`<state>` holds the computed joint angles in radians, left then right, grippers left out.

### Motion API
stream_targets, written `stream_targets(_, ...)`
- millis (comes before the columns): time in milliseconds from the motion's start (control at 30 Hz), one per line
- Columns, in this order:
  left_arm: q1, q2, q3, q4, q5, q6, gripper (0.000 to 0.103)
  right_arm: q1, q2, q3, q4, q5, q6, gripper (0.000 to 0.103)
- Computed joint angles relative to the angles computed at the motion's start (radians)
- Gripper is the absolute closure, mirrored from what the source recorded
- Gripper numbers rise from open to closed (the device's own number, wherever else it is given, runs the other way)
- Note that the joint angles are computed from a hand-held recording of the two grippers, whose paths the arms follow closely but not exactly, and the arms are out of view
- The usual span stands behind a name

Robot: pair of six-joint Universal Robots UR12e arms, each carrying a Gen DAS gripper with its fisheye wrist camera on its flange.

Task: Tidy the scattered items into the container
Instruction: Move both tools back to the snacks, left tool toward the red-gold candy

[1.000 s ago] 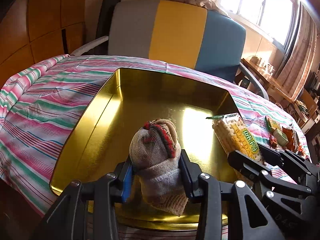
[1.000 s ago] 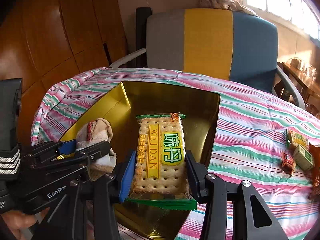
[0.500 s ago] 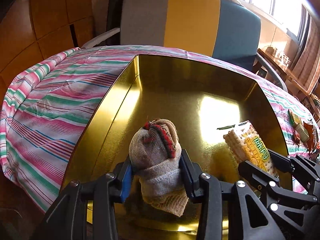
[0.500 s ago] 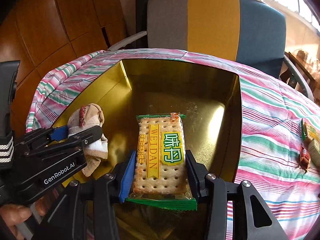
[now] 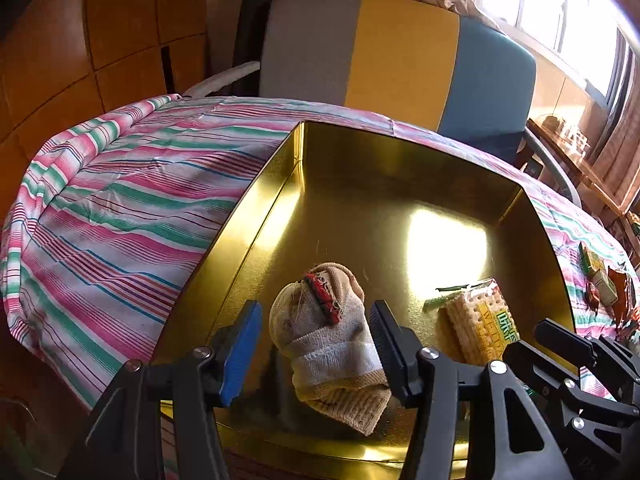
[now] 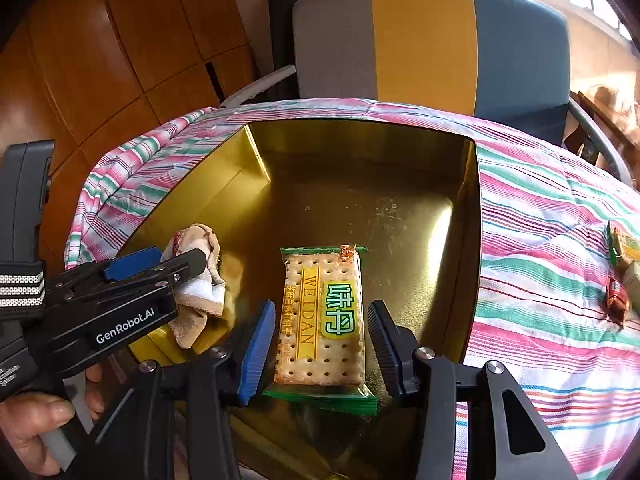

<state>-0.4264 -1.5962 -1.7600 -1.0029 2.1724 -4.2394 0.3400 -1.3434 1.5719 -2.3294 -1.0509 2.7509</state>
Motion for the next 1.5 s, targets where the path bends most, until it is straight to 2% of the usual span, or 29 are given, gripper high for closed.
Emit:
stream_targets(133, -0.013, 0.001, 0.007, 0.03, 0.015, -0.016, 0.045, -0.031, -0.02, 0.019, -0.03, 0.035, 0.038, 0.053)
stream_targets(233, -0.022, -0.01, 0.02, 0.092, 0.001, 0.023, 0.043, -0.066, -0.029, 0.032, -0.054, 0.06, 0.076, 0.053)
stream_targets(267, -0.027, -0.018, 0.028, 0.118, -0.006, 0.045, 0.042, -0.074, -0.033, 0.037, -0.071, 0.042, 0.092, 0.047)
stream_targets(300, -0.032, -0.026, 0.036, 0.145, -0.013, 0.067, 0.041, -0.083, -0.036, 0.043, -0.092, 0.016, 0.106, 0.046)
stream_targets(400, -0.047, -0.058, 0.073, 0.206, -0.034, 0.133, 0.04, -0.133, -0.044, 0.056, -0.114, 0.025, 0.155, 0.045)
stream_targets(600, -0.066, -0.144, 0.169, 0.288, -0.129, 0.293, 0.039, -0.224, -0.042, 0.072, -0.158, -0.089, 0.256, 0.045)
stream_targets(867, -0.096, -0.266, 0.306, 0.254, -0.287, 0.429, 0.039, -0.346, -0.021, 0.048, -0.204, -0.212, 0.351, 0.044)
stream_targets(1133, -0.11, -0.349, 0.4, 0.205, -0.391, 0.52, 0.039, -0.45, 0.002, 0.012, -0.25, -0.253, 0.518, 0.038)
stream_targets(1267, -0.107, -0.398, 0.465, 0.186, -0.444, 0.569, 0.039, -0.492, 0.035, -0.025, -0.187, -0.144, 0.537, 0.031)
stream_targets(1333, -0.104, -0.422, 0.499, 0.172, -0.471, 0.586, 0.039, -0.503, 0.057, -0.05, -0.141, -0.079, 0.533, 0.031)
stream_targets(1433, -0.103, -0.449, 0.54, 0.154, -0.49, 0.594, 0.039, -0.519, 0.09, -0.077, -0.091, 0.051, 0.51, 0.031)
stream_targets(1500, -0.101, -0.461, 0.558, 0.144, -0.492, 0.592, 0.039, -0.525, 0.105, -0.092, -0.029, 0.15, 0.456, 0.03)
